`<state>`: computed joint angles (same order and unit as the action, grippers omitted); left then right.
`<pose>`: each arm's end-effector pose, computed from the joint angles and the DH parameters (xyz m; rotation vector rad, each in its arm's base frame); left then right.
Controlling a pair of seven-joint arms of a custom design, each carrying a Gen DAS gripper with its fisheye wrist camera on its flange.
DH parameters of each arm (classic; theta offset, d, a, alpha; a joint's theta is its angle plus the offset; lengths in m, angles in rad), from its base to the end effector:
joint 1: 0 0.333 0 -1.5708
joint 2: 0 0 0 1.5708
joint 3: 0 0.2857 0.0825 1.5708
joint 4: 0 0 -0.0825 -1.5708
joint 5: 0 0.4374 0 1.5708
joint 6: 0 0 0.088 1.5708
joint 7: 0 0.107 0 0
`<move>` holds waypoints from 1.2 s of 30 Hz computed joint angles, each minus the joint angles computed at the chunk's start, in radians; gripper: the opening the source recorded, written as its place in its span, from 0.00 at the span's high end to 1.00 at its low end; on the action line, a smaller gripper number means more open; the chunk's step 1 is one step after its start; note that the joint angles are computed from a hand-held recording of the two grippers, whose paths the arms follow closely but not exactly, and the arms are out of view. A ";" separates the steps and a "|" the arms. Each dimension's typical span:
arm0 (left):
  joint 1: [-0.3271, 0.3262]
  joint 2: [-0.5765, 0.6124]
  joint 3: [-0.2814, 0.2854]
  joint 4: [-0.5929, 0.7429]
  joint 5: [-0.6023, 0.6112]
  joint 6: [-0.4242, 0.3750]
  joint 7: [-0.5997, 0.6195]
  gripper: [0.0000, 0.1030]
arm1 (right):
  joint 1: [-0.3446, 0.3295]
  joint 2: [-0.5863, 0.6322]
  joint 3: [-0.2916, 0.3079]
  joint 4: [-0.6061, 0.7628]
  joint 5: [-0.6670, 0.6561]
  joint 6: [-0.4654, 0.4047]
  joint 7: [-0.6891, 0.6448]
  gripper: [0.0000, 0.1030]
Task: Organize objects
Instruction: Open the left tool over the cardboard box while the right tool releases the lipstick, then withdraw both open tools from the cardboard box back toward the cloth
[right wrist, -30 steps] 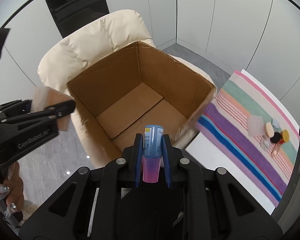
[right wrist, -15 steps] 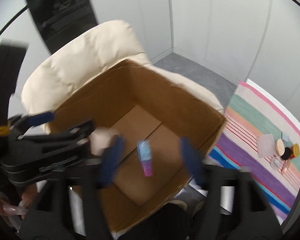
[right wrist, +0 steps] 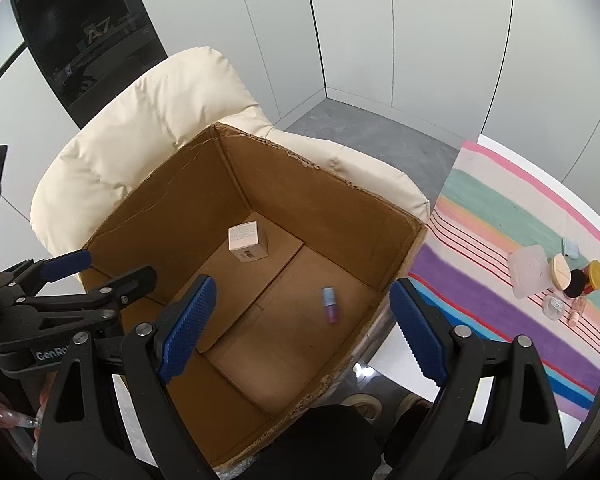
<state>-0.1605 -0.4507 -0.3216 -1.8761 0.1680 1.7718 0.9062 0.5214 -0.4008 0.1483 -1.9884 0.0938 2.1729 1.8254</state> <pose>0.4318 -0.2484 0.6901 -2.1143 1.7583 -0.3465 0.4111 0.3462 0.6601 -2.1377 1.4314 -0.2055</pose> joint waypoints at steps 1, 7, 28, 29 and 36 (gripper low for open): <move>-0.001 -0.003 0.002 -0.003 -0.005 0.003 -0.004 0.08 | -0.001 -0.002 -0.001 0.001 -0.001 -0.007 0.000 0.12; -0.016 -0.002 -0.003 -0.003 -0.033 -0.012 0.003 0.08 | 0.000 -0.045 -0.004 -0.026 0.001 -0.020 0.002 0.12; -0.044 -0.243 -0.042 -0.143 -0.081 -0.081 -0.057 0.08 | 0.035 -0.276 -0.007 -0.173 0.014 -0.137 0.009 0.12; -0.049 -0.253 -0.048 -0.148 -0.085 -0.088 -0.052 0.08 | 0.040 -0.294 -0.007 -0.186 0.016 -0.143 0.009 0.12; -0.056 -0.267 -0.057 -0.159 -0.116 -0.092 -0.030 0.08 | 0.065 -0.348 0.002 -0.219 0.025 -0.170 0.004 0.12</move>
